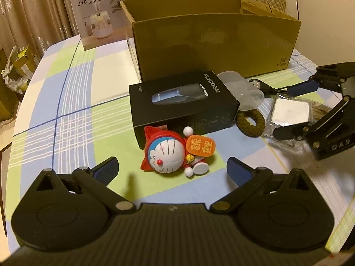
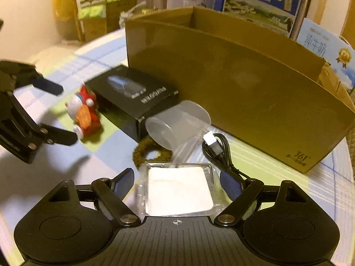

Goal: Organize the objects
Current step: 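Grasp the Doraemon figure with the left tool and lift it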

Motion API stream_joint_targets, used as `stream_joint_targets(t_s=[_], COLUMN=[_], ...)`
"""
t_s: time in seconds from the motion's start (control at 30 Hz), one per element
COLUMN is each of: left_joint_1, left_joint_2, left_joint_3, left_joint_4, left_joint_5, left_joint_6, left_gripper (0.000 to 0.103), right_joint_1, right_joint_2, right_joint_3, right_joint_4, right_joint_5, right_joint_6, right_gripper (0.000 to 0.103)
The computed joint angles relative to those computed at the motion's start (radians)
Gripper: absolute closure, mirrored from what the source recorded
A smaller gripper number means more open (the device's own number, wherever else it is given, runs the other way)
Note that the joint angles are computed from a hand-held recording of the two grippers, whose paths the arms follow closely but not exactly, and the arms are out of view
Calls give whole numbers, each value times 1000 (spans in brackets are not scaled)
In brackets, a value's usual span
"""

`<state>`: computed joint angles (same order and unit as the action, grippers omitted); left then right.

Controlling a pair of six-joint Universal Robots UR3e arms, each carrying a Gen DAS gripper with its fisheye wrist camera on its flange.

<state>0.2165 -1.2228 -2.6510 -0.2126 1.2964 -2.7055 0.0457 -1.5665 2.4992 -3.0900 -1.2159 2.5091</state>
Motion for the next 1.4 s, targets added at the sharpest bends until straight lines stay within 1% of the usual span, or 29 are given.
stream_joint_targets(t_s=[0.1, 0.2, 0.27, 0.3, 0.37, 0.43, 0.53, 0.7, 0.77, 0.8, 0.83, 0.93, 1.1, 1.27, 1.4], left_joint_1=[-14, -34, -59, -70, -83, -95, -107, -133, -128, -126, -130, -140, -143, -129, -140], left_joint_2=[-35, -86, -127, -146, -177, -211, -249, -271, -269, -268, -267, -264, -212, -133, -117], left_joint_3=[7, 22, 36, 42, 44, 60, 85, 83, 83, 86, 90, 93, 109, 111, 119], left_joint_4=[29, 66, 104, 124, 173, 193, 187, 215, 206, 191, 181, 171, 80, 11, -12], left_joint_5=[12, 26, 48, 55, 66, 84, 106, 131, 123, 119, 126, 141, 156, 127, 118], left_joint_6=[-12, -29, -43, -49, -59, -71, -87, -77, -68, -65, -67, -70, -95, -109, -112], left_gripper=[1, 1, 1, 2, 2, 8, 13, 21, 26, 32, 35, 36, 37, 38, 38], right_joint_1=[13, 14, 4, -7, -20, -24, -26, -30, -34, -37, -38, -37, -53, -67, -68], right_joint_2=[35, 53, 40, 28, 14, 1, -8, -15, -17, -18, -18, -21, -37, -49, -45], right_joint_3=[-43, -87, -83, -80, -75, -69, -70, -66, -66, -65, -65, -63, -49, -34, -33], right_joint_4=[41, 117, 124, 133, 146, 152, 172, 172, 174, 176, 178, 178, 163, 129, 116], right_joint_5=[-18, -18, -9, 5, 19, 25, 44, 51, 57, 61, 64, 72, 96, 119, 127], right_joint_6=[30, 59, 74, 75, 80, 84, 78, 83, 87, 87, 87, 90, 98, 115, 126], right_gripper=[21, 23, 34, 36, 38, 38, 39, 39, 39, 39, 39, 39, 39, 39, 39])
